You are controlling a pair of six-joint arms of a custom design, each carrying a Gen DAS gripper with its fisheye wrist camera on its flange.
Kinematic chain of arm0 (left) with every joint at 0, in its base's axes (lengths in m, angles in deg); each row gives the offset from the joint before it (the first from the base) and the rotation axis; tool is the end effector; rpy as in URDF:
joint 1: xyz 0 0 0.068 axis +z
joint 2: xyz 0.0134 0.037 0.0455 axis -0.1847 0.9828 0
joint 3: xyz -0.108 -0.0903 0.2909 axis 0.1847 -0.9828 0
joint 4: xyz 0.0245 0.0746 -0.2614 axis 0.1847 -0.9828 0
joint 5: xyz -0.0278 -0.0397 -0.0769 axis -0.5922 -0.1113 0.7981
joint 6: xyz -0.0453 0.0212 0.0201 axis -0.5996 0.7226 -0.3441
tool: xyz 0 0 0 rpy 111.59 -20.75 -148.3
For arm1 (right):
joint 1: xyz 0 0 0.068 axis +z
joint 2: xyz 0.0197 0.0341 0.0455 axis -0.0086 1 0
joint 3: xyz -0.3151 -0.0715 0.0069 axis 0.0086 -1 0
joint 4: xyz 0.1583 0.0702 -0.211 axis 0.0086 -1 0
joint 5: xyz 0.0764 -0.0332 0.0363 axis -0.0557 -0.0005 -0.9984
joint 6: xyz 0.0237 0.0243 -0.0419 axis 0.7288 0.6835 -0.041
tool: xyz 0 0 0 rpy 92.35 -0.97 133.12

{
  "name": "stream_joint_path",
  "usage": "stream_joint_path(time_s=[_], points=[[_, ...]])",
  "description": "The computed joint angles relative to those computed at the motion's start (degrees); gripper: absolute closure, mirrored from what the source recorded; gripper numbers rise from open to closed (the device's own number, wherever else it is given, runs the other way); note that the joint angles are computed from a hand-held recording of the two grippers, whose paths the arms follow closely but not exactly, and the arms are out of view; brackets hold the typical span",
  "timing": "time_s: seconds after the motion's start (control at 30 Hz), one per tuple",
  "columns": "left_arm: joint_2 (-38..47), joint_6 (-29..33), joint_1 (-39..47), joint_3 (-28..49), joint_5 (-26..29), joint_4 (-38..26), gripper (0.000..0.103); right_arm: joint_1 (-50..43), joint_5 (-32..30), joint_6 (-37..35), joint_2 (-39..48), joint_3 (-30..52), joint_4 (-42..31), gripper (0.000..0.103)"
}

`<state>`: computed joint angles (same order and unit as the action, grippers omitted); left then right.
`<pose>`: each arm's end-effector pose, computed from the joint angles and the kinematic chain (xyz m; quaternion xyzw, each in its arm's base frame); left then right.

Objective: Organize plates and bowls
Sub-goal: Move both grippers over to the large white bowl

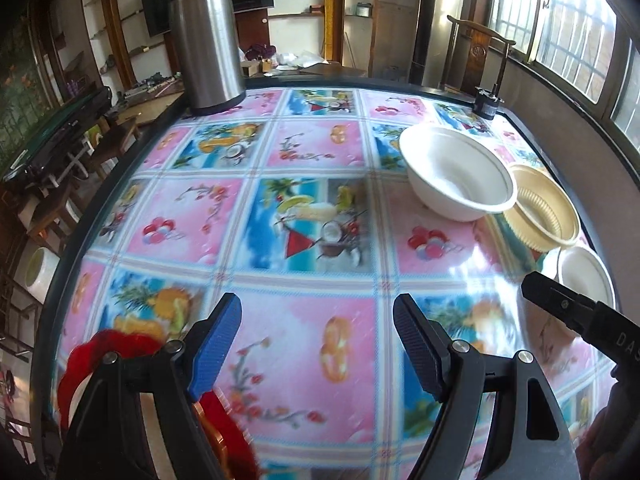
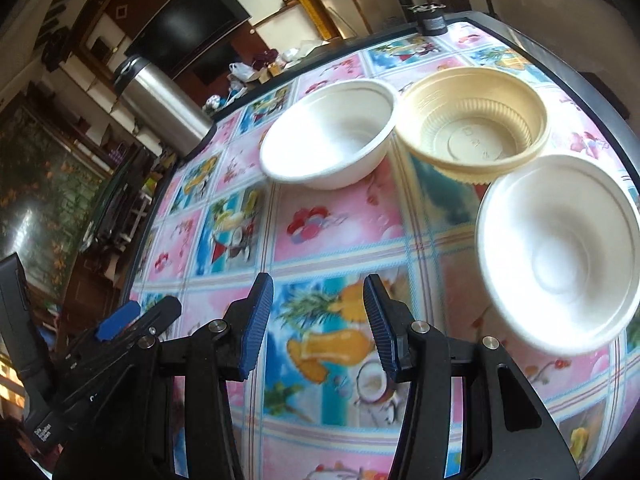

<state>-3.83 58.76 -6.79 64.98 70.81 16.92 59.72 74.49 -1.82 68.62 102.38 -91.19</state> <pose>0.1942 0.0035 0.2453 0.1936 0.9313 -0.0628 0.3021 0.1214 0.1745 0.2321 0.2831 0.8888 0.1589 0.3236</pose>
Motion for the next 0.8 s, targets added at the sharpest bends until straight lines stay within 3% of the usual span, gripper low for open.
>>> stream_joint_path(time_s=[0.27, 0.8], points=[[7.12, -9.54, -10.31, 4.64, -5.74, 3.33, 0.025, -9.65, -4.00, -6.30, -2.36, -2.24, 5.14, 0.056], [17.74, -14.44, -18.30, 11.48, -9.84, 6.70, 0.024, -20.35, -9.88, -9.67, -3.40, -6.17, 12.32, 0.056]])
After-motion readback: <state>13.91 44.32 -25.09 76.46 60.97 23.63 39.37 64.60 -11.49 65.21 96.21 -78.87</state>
